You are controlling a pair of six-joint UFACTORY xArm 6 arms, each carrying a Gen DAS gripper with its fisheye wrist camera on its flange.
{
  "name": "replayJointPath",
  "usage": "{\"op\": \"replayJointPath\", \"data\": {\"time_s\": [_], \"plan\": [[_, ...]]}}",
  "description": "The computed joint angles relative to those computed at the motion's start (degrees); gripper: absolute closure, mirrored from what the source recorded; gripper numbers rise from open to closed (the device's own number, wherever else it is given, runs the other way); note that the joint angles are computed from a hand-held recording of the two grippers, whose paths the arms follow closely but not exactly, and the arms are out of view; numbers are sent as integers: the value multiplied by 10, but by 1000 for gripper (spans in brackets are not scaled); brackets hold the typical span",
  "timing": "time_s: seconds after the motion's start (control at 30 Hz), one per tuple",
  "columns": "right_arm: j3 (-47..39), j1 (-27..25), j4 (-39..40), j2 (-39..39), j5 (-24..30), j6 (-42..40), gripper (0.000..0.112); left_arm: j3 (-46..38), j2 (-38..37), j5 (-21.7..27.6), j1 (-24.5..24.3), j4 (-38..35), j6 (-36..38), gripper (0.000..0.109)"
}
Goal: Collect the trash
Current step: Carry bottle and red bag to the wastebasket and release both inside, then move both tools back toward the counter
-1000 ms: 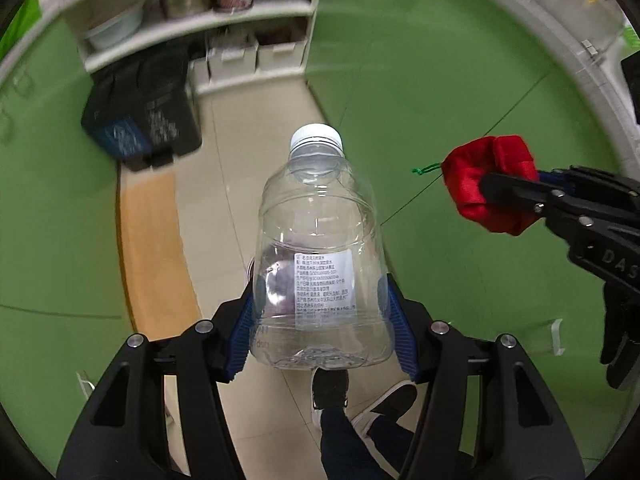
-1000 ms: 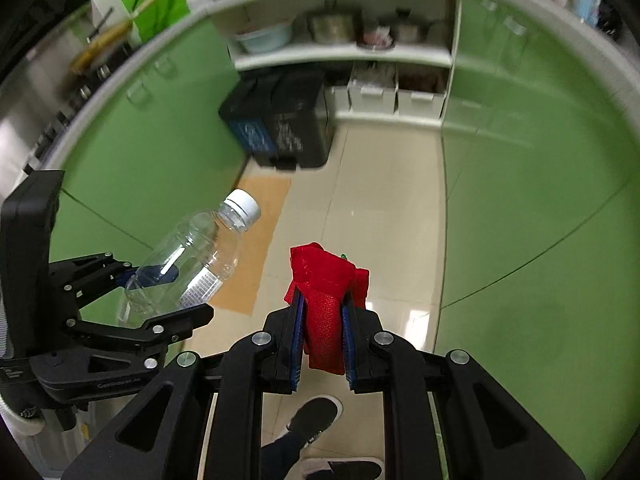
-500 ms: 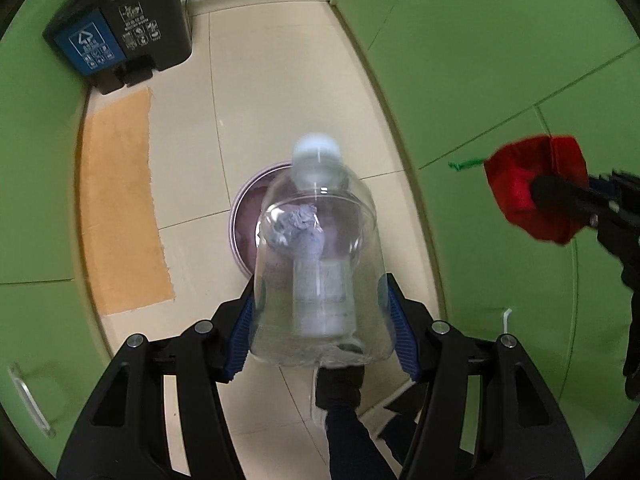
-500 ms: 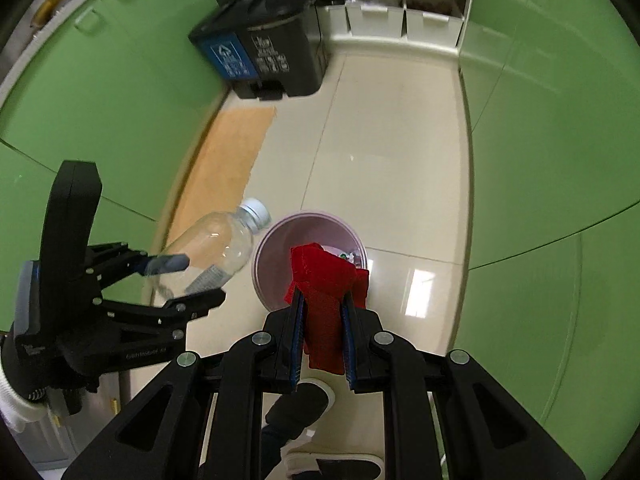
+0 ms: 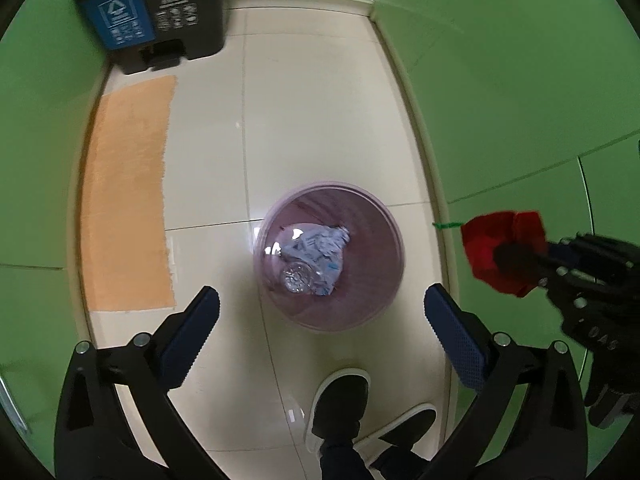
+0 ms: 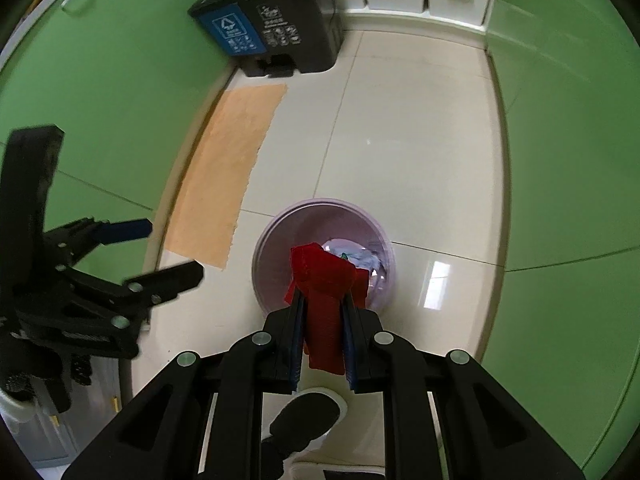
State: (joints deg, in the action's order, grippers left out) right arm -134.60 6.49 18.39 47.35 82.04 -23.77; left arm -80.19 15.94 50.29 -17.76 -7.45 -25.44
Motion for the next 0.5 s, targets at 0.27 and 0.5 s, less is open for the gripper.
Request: {"op": "replayJointPath", "data": {"time_s": [0.27, 0.5], "plan": [[25, 19, 6, 0, -49, 5, 22, 31, -38, -6, 26, 22, -27, 8], [-37, 18, -12, 22, -8, 25, 15, 28, -56, 12, 27, 22, -32, 8]]}}
